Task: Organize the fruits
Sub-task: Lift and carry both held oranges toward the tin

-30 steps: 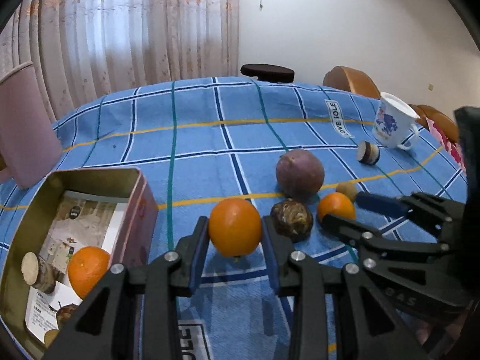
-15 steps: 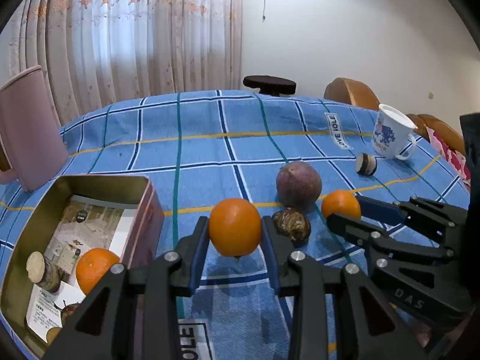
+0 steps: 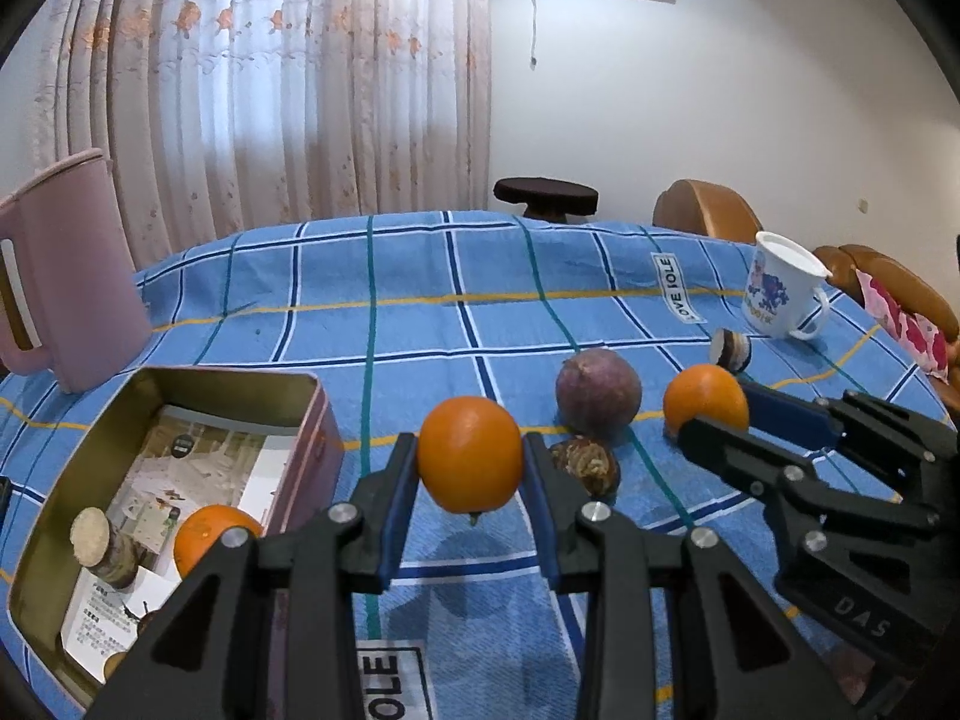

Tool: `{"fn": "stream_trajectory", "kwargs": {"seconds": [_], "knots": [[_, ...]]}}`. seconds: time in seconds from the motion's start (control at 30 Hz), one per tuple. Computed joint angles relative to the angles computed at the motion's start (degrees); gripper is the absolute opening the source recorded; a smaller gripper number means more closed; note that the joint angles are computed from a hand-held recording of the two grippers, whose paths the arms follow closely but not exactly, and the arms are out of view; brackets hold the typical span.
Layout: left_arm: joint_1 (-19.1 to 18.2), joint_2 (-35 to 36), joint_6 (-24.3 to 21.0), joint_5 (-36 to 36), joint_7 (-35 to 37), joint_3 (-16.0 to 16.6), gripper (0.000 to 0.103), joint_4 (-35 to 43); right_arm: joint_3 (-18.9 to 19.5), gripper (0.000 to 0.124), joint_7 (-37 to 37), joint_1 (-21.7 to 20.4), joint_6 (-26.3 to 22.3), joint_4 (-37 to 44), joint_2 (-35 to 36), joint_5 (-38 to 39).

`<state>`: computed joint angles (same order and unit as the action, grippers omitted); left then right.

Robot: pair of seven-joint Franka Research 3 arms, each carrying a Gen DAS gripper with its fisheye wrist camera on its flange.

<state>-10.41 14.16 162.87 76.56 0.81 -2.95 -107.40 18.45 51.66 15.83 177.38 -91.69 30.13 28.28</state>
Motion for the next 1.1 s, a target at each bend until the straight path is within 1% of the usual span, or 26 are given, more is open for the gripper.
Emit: {"fn": "stream_trajectory", "kwargs": {"seconds": [0.13,0.47,0.67,0.73,0.83,0.87,1.03,1.1], "knots": [[-0.52,-0.72,-1.03,3.8,-3.8,0.26,0.036,-0.4,2.86,0.036,-2.14,-2.04,1.97,-0.97,-0.18,0.92],[-0.24,-1.93,-4.48,10.45,-8.87,-1.38,0.036,-0.91,9.62,0.036,-5.3,-7.22,5.97,-2.94,-0.04,1.71],[-0.04,-2.58,-5.98,13.02,-11.37,-2.11,0.036,-1.43,13.15,0.036,-4.95,-10.14,8.22,-4.02,0.38,-0.23],[-0.26,-3.03,-7.4,14.39,-12.85,-2.37,0.036,-1.83,14.85,0.036,-4.63,-11.58,9.33,-4.6,0.58,-1.36],[-0.53,-3.74,-9.26,17.56,-15.45,-2.9,0.036,-2.42,18.58,0.036,-4.03,-14.74,11.57,-5.74,1.21,-3.87],[-0.53,-3.84,-9.73,18.1,-15.73,-3.13,0.036,-2.49,19.1,0.036,-3.56,-15.23,11.97,-5.99,1.31,-4.69],[-0.42,-4.22,-11.33,19.44,-16.55,-3.86,0.036,-2.78,19.16,0.036,-0.49,-15.74,12.71,-6.74,1.21,-8.33],[-0.31,-4.32,-11.48,19.73,-17.02,-3.98,0.036,-2.84,20.22,0.036,0.7,-16.83,12.98,-7.18,1.35,-9.93]]}}
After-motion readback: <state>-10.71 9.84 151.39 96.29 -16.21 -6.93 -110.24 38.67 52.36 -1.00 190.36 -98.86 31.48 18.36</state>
